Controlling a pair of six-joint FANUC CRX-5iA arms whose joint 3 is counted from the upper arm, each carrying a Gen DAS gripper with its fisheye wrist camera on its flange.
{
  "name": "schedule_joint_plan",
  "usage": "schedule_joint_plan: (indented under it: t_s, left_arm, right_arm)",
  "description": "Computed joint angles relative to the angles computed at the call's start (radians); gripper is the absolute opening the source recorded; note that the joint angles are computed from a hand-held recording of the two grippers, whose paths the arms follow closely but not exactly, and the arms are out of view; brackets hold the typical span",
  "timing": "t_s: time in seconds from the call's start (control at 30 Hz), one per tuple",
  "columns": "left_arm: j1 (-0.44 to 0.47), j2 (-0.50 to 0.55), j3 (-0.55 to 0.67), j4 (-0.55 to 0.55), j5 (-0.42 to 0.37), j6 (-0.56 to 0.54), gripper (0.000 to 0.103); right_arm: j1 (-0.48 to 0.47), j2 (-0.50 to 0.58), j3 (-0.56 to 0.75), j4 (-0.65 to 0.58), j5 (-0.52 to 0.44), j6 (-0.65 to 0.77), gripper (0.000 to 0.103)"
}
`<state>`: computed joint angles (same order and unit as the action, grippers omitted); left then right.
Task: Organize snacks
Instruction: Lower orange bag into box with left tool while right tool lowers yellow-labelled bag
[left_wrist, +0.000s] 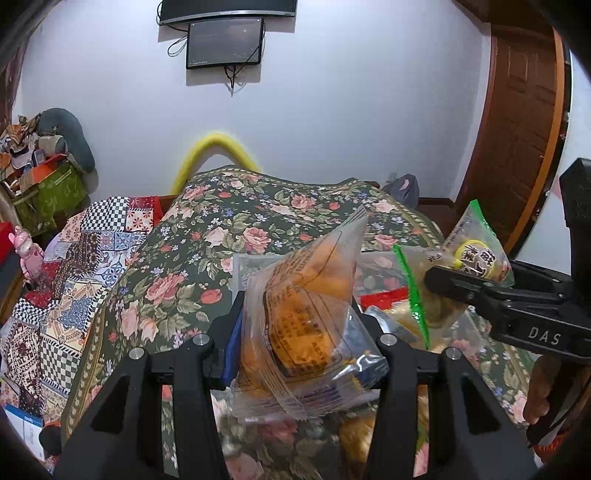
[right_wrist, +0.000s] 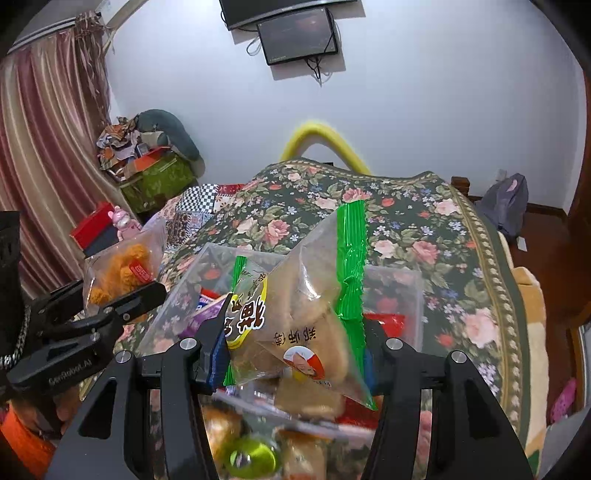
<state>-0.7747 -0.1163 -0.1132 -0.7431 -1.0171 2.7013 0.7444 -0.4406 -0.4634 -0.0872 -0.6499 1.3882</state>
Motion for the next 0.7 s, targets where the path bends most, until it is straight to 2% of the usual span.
schedule_joint_plan:
  t_s: [0.13, 0.4, 0.57, 0.67, 0.7]
  left_arm:
    - [0.043, 0.023, 0.002, 0.022, 0.018, -0.024, 0.047]
    - [0.129, 0.055, -0.017, 0.098, 0.081, -0.046, 0.047]
    - [0.130, 0.075, -0.004, 0.098, 0.058, -0.041, 0.049]
    - [0.124, 0.088, 0.010, 0.104, 0.038, -0.065, 0.060]
    - [0.123, 0.090, 0.010, 0.108, 0.037, -0.072, 0.065]
  right_arm:
    - [0.004, 0.059, 0.026, -0.001, 0.009, -0.013, 0.051]
    - [-0.028, 0.159, 0.104, -0.094, -0.036, 0.051, 0.051]
    - [-0.012, 0.170, 0.099, -0.043, -0.040, -0.005, 0.060]
    - [-0.012, 0.171, 0.098, -0.034, -0.058, -0.015, 0.069]
    - [-0.014, 0.168, 0.097, -0.035, -0.065, -0.018, 0.077]
